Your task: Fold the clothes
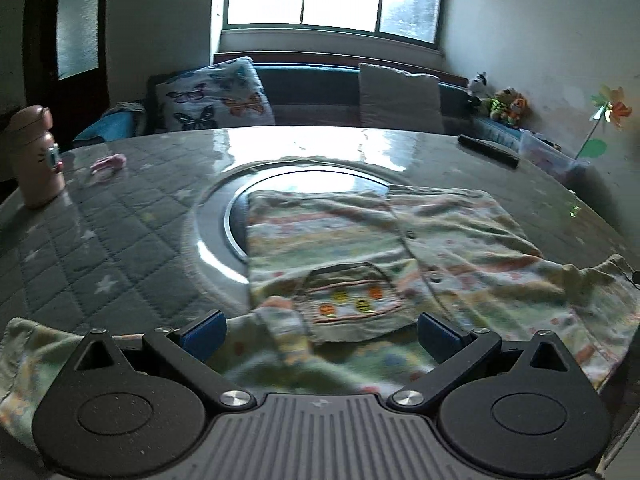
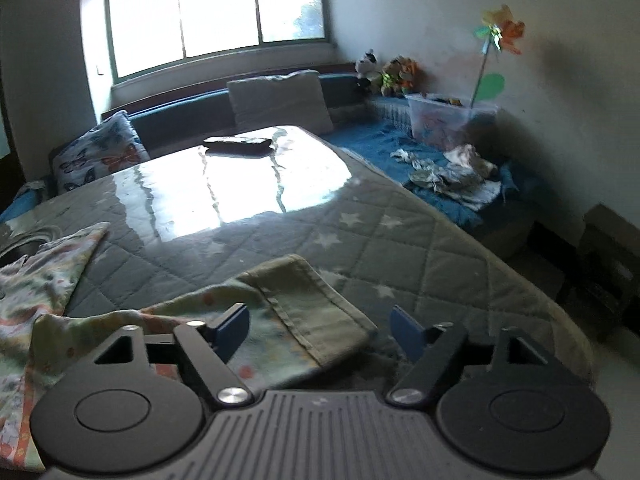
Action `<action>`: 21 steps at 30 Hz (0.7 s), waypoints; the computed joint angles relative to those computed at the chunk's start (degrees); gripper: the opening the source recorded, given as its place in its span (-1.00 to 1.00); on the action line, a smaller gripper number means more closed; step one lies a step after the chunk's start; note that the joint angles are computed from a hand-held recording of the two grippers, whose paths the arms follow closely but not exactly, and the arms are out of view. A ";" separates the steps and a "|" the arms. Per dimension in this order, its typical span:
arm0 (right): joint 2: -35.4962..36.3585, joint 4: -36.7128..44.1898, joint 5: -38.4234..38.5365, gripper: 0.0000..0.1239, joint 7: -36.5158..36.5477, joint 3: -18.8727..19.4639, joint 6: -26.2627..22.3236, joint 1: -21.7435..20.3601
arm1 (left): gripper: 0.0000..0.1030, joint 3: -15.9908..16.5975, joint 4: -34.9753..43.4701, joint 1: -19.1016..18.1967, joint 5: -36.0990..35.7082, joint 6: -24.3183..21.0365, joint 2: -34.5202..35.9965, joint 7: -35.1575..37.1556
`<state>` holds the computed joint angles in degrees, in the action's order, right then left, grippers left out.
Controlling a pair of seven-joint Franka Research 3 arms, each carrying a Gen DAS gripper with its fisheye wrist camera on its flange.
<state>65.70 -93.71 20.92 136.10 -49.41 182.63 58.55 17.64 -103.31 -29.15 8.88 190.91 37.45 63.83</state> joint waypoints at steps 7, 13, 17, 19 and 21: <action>0.73 -1.17 0.90 -0.40 2.14 -1.44 -0.73 1.81 | 1.00 -5.90 3.44 3.46 3.70 -1.77 1.02 1.53; -0.55 -2.02 1.56 -0.79 3.10 0.20 2.00 1.15 | 1.00 -10.29 6.94 5.81 7.60 -4.45 2.58 2.39; -0.76 -2.47 4.04 -0.85 1.30 -0.16 4.07 2.24 | 1.00 -12.62 9.32 7.09 10.10 -6.43 3.91 2.59; -1.73 -2.76 5.11 -0.86 -0.49 0.70 6.06 2.10 | 1.00 -13.09 10.28 7.24 11.20 -7.40 4.48 2.50; -3.18 -3.02 5.82 -0.87 -2.56 2.19 8.22 1.59 | 1.00 -13.24 11.01 7.23 12.17 -8.34 4.93 2.19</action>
